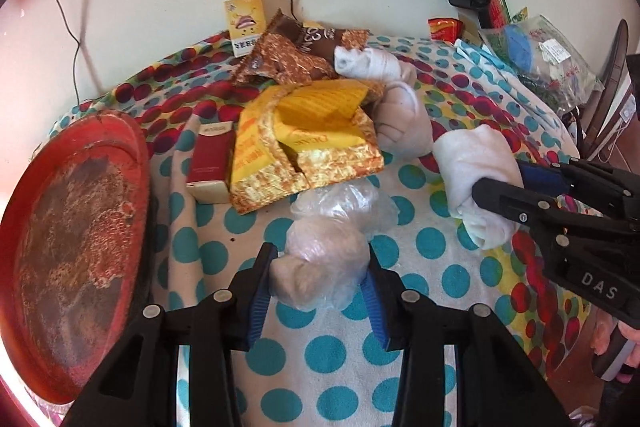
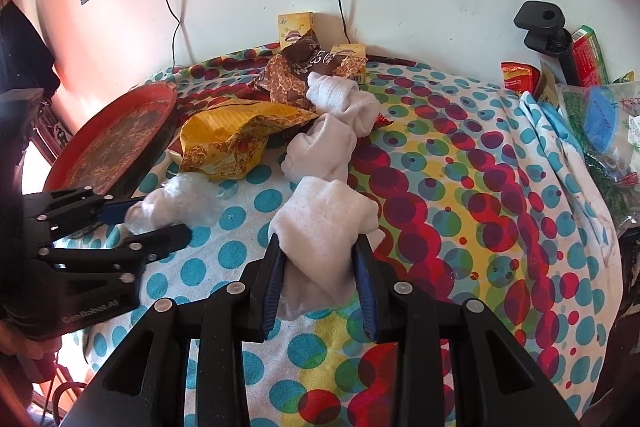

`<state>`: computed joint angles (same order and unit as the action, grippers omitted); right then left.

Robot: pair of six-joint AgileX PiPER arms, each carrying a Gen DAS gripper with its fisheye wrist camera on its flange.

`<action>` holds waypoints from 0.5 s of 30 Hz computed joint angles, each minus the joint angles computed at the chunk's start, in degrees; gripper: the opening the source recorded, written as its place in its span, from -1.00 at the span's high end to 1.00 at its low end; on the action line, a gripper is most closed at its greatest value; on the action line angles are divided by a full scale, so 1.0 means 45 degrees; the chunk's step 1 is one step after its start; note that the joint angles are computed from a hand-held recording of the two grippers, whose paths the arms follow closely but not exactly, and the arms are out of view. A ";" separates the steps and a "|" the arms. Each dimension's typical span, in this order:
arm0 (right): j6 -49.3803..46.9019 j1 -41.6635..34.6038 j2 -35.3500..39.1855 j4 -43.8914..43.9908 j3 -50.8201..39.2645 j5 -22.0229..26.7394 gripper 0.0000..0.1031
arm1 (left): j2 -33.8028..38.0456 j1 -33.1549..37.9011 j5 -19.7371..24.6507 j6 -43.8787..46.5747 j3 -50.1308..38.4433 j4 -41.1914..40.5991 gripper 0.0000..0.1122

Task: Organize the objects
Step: 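Grasp the clear plastic bag bundle with the left gripper while the right gripper grasps a white sock, then carry the plastic bundle over the red tray and release it with the left gripper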

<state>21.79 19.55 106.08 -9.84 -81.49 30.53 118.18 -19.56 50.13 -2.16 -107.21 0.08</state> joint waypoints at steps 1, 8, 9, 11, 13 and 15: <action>0.0102 0.0003 0.0022 -0.0173 -0.0052 0.0008 0.40 | -0.0056 0.0029 0.0011 -0.0070 0.0018 0.0021 0.26; 0.2339 -0.0152 0.0474 -0.2678 -0.0486 -0.0120 0.40 | -0.1062 0.0433 -0.0230 -0.0472 0.1001 0.0374 0.26; 0.2613 -0.0232 0.0563 -0.2919 -0.0550 -0.0189 0.40 | -0.1232 0.0505 -0.0330 -0.0536 0.1194 0.0433 0.26; 0.3074 -0.0295 0.0790 -0.3414 -0.0773 -0.0096 0.40 | -0.1517 0.0712 -0.0392 -0.0450 0.1460 0.0346 0.26; 0.3681 -0.0367 0.0957 -0.3985 -0.0854 -0.0196 0.40 | -0.1776 0.0885 -0.0440 -0.0561 0.1684 0.0454 0.26; 0.4810 -0.0306 0.1117 -0.5151 -0.0879 -0.0207 0.40 | -0.2038 0.1070 -0.0514 -0.0573 0.1935 0.0463 0.26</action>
<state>43.44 18.17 111.10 -33.02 -85.45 29.60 109.01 -14.75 47.82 -4.74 -98.50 2.17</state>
